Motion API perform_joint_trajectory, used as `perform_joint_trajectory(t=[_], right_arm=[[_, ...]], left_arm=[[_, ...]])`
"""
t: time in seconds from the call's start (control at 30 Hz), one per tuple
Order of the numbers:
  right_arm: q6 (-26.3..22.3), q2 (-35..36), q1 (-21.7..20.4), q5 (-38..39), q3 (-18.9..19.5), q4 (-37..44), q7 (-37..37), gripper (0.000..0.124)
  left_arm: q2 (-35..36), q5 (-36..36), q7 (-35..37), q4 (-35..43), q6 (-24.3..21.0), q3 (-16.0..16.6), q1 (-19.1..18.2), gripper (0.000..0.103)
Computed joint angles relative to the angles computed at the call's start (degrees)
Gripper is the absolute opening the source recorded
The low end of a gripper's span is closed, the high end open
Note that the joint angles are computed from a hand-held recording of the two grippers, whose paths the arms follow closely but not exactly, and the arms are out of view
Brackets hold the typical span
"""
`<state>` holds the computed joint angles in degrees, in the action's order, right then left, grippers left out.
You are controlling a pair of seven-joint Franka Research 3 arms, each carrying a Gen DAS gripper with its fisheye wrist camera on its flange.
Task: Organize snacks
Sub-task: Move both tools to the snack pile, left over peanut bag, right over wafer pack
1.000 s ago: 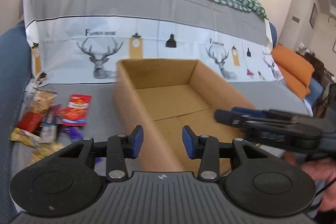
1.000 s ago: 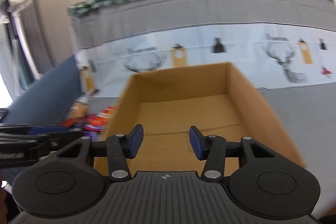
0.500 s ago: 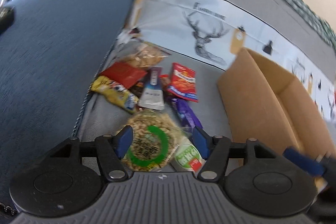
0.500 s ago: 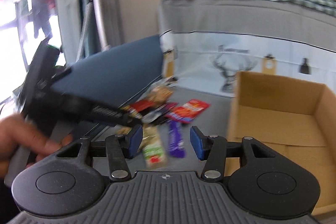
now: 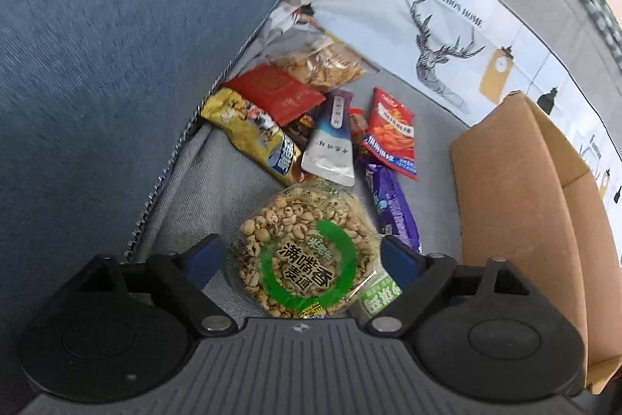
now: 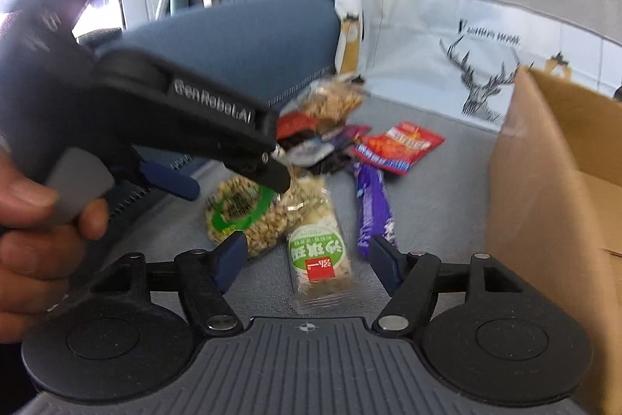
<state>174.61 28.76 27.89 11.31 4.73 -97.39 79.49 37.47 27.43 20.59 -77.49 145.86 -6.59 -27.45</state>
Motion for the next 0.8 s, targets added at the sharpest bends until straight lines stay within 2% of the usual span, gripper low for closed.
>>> perform_joint_trajectory(t=[0.07,0.13,0.2,0.33,0.4,0.43,0.5,0.6,0.67,0.8], right_arm=[[-1.7,2.1,1.2,-0.9,-1.5,2.3,1.0,0.072],[-4.0,3.6,1.3,-1.1,-1.6,4.0,1.6,0.072],[-5.3,4.8,2.2,-2.0,-3.1,5.4,3.4,0.072],[-6.8,6.2,1.0,-2.0,-1.8,7.4,3.7,0.071],[-7.0,6.7,0.7,-2.2,-1.5,7.9,3.5,0.071],[-6.8,7.0,0.8,-2.5,-1.7,8.1,3.4,0.069],[-6.0,7.1,0.7,-2.8,-1.6,7.9,2.8,0.053],[-5.2,6.6,-1.2,-1.7,0.7,7.0,0.1,0.040],[-5.1,5.9,-2.3,-0.6,2.1,6.0,-1.6,0.039],[-4.6,3.0,-1.5,-0.1,1.3,2.7,-2.5,0.038]], left_arm=[[1.5,-1.6,1.6,1.6,-0.1,-1.1,0.8,0.102],[3.4,-2.5,2.6,4.1,-1.7,-1.1,0.6,0.102],[4.2,-3.0,1.6,4.6,-0.8,-0.5,0.4,0.102],[4.0,-4.9,-0.6,2.6,3.1,-0.7,1.4,0.102],[3.6,-5.1,-0.6,1.9,3.6,-0.6,1.4,0.102],[3.6,-5.2,-0.2,1.9,3.7,-0.7,1.5,0.102],[3.7,-5.4,1.0,2.0,3.7,-1.1,1.6,0.102],[3.8,-6.2,1.9,1.9,4.7,-1.5,2.0,0.102],[3.5,-6.6,2.1,1.2,5.7,-1.5,2.2,0.102],[2.6,-6.6,3.1,0.0,6.8,-1.6,2.0,0.102]])
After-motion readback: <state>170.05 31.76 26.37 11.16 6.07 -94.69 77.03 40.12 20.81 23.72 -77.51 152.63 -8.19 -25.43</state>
